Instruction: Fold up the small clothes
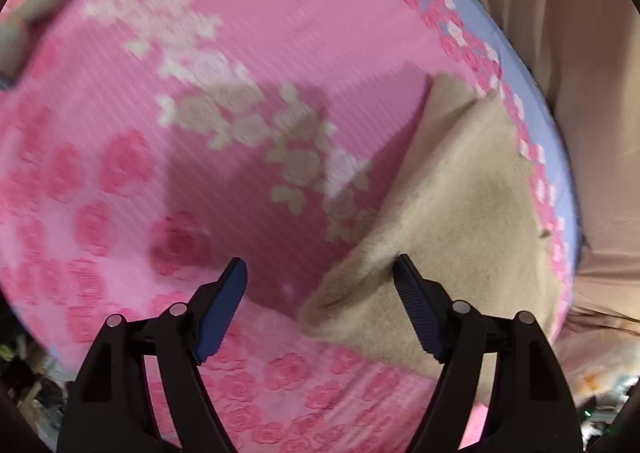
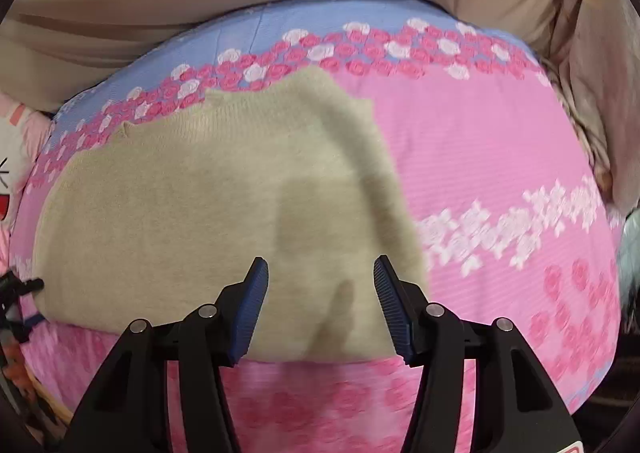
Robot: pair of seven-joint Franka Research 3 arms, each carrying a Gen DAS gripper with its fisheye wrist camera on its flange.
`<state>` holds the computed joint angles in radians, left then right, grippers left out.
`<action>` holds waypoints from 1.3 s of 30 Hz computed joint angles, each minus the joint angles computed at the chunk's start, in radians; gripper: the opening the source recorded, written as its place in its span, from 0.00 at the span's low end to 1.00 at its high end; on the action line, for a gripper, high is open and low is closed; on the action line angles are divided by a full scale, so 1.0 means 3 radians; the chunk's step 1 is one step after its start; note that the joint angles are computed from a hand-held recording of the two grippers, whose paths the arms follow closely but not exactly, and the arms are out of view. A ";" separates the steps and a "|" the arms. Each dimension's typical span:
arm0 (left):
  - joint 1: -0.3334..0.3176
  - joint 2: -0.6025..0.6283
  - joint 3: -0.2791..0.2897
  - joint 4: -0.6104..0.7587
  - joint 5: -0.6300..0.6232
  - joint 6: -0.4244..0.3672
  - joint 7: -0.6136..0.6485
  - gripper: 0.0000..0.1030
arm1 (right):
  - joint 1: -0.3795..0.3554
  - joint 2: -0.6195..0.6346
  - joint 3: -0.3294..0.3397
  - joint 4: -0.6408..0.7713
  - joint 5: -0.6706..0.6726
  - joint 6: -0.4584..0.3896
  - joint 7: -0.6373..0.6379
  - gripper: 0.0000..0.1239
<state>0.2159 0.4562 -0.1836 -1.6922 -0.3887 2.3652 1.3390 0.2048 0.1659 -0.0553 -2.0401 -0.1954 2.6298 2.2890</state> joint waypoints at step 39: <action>-0.1311 -0.0197 -0.0339 0.0305 0.0880 0.0129 0.1343 0.71 | -0.0493 -0.0586 0.0096 -0.0729 0.0477 0.0495 -0.0529 0.54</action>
<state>-0.1773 0.3970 -0.2853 -1.6006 -0.1248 2.4039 1.7418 0.0570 -0.0100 -0.0264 -2.2586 -0.0524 2.7783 2.1305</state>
